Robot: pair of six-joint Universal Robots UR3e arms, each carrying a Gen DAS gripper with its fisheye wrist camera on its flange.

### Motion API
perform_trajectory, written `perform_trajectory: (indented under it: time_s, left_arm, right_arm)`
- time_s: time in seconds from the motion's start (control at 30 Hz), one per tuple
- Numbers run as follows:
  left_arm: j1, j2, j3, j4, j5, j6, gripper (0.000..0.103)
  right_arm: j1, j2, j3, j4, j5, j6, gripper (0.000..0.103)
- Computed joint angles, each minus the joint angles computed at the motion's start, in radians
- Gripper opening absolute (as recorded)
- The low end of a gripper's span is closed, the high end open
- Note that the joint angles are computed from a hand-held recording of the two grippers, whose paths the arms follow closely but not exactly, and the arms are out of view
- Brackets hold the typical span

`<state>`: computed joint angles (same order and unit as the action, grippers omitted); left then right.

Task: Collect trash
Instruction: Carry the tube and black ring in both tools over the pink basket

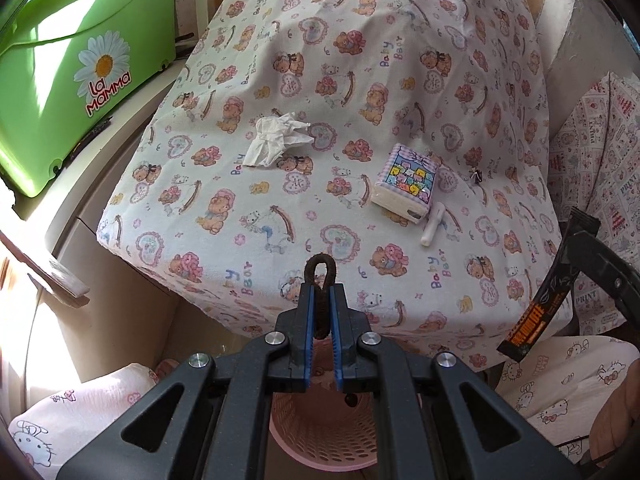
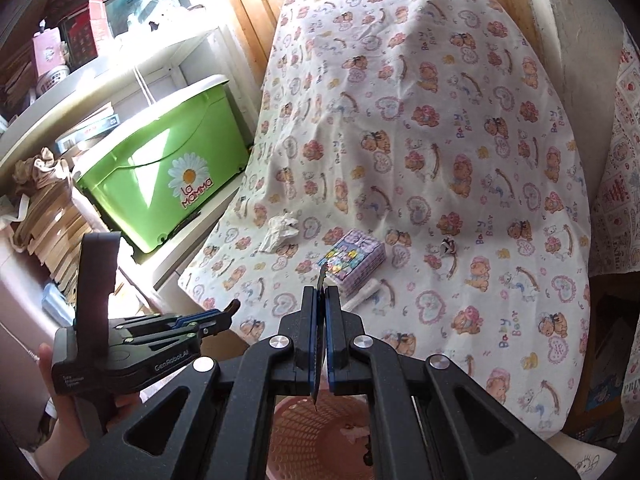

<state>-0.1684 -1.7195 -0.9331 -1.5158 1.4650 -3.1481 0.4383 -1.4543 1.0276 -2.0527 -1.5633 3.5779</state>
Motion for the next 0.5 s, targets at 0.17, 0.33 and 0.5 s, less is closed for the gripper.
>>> perform_trajectory:
  time_s: [0.17, 0.33, 0.5]
  left_arm:
    - [0.001, 0.000, 0.028, -0.092, -0.015, 0.031, 0.007]
    - [0.014, -0.017, 0.050, -0.181, -0.023, 0.046, 0.007]
    - [0.041, -0.049, 0.051, -0.285, -0.080, 0.058, 0.007]
  right_arm:
    - [0.062, 0.020, 0.006, 0.045, 0.009, -0.005, 0.005]
    - [0.090, 0.071, -0.024, 0.108, 0.016, -0.012, 0.005]
    - [0.104, 0.112, -0.040, 0.166, 0.040, -0.016, 0.005]
